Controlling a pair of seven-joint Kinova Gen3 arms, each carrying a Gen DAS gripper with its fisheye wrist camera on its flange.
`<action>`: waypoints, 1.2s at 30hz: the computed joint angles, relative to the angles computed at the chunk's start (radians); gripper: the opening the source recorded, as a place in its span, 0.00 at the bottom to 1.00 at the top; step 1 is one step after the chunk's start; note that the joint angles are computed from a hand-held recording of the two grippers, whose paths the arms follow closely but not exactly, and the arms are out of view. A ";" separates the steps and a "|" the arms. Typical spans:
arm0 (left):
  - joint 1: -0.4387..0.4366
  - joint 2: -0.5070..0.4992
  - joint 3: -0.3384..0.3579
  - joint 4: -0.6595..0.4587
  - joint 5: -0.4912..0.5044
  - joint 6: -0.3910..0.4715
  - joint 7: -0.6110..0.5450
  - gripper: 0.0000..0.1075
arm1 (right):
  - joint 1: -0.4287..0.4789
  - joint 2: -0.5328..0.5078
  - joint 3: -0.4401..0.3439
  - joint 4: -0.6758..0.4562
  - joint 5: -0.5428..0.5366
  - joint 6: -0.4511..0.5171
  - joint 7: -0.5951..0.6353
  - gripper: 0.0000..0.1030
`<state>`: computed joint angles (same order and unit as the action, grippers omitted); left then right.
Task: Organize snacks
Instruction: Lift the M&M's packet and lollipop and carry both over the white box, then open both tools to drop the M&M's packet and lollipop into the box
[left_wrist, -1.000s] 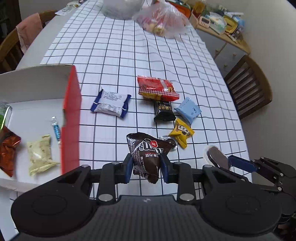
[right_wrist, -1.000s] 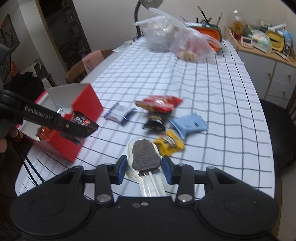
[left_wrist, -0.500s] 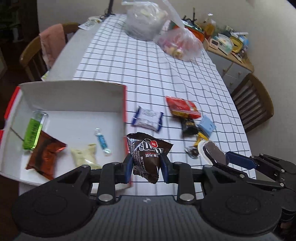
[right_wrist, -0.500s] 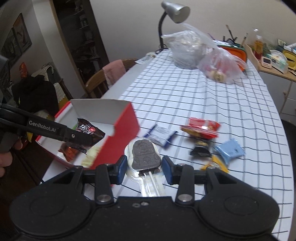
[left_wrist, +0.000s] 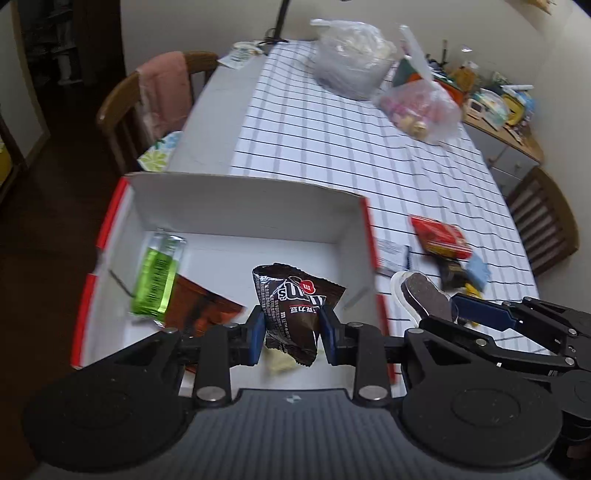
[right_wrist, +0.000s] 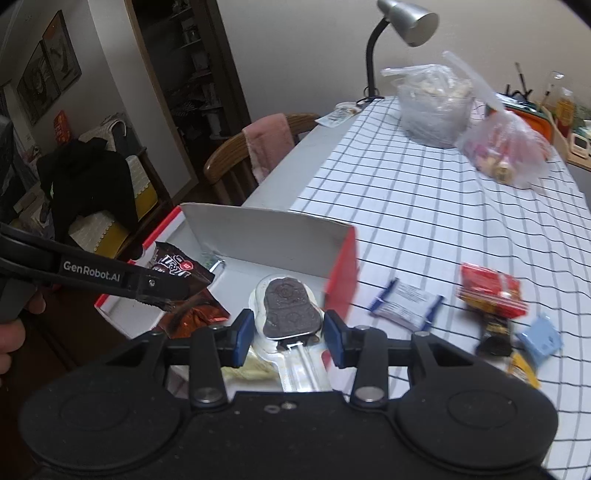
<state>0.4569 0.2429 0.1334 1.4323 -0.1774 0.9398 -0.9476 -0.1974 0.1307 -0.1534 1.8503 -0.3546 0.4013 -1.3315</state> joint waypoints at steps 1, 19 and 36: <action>-0.007 0.000 -0.005 0.000 -0.005 0.004 -0.008 0.28 | -0.021 0.017 0.007 -0.018 0.028 0.003 -0.033 0.38; -0.127 0.145 -0.048 -0.110 0.059 0.117 -0.195 0.28 | -0.193 0.307 0.042 -0.332 0.328 0.224 -0.300 0.38; -0.105 0.284 -0.071 -0.235 0.053 0.257 -0.243 0.28 | -0.220 0.371 0.044 -0.389 0.378 0.295 -0.300 0.38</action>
